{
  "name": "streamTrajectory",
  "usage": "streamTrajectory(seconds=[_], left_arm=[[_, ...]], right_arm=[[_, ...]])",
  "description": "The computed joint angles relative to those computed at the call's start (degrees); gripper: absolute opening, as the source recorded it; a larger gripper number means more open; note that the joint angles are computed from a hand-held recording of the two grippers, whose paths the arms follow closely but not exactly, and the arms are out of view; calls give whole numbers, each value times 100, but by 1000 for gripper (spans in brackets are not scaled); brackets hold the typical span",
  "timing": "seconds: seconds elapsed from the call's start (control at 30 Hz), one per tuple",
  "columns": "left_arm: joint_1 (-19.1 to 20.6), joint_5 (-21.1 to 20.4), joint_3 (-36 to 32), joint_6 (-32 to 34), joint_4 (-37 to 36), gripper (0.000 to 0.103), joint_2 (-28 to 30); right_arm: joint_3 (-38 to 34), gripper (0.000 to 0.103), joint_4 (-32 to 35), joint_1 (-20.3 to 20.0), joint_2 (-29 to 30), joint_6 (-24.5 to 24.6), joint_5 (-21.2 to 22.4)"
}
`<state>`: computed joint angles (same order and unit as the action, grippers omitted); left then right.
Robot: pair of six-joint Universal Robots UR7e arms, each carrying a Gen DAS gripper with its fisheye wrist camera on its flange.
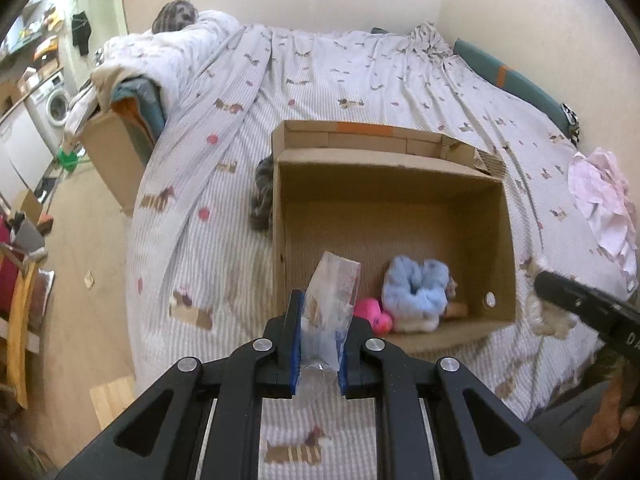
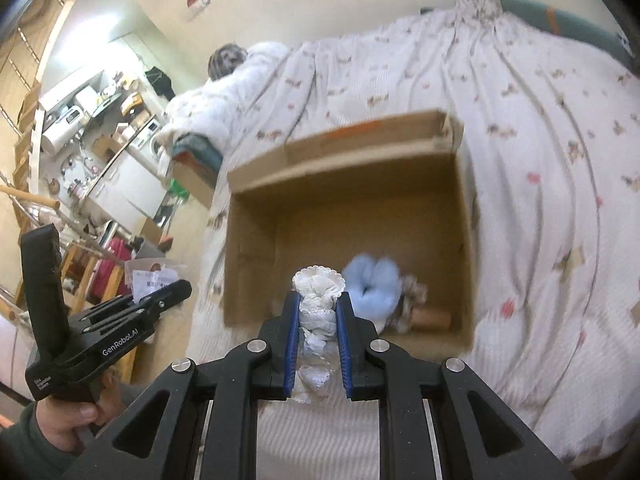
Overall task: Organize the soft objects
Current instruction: 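Carry the plastic bag and lace scrunchie over the box with both grippers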
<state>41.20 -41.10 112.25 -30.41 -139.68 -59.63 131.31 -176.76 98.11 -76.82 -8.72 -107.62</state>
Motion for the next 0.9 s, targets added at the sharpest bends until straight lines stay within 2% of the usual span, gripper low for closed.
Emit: streamTrajectory(seconds=[0.2,0.33,0.47,0.67,0.9], left_arm=[[214,61,-427,466,-255,12,446],[343,43,-569,784,-599,12,733],[476,-19,-570,1050,-1089,12,956],[595,-56,-697,1282,-1250,12,1182],[748,-294,-786,1170,-1022,12,1294]], right_arm=[[-284,19,-491,-194,378,-190,-185],[-350,19,-654,-433,605,-155,-246],[-450,19,-644,-517,816,-140,-514],[-604,19,-591,-497,1081,-289,-803],[-677,19,-486,-493,1235,-298,-1026]])
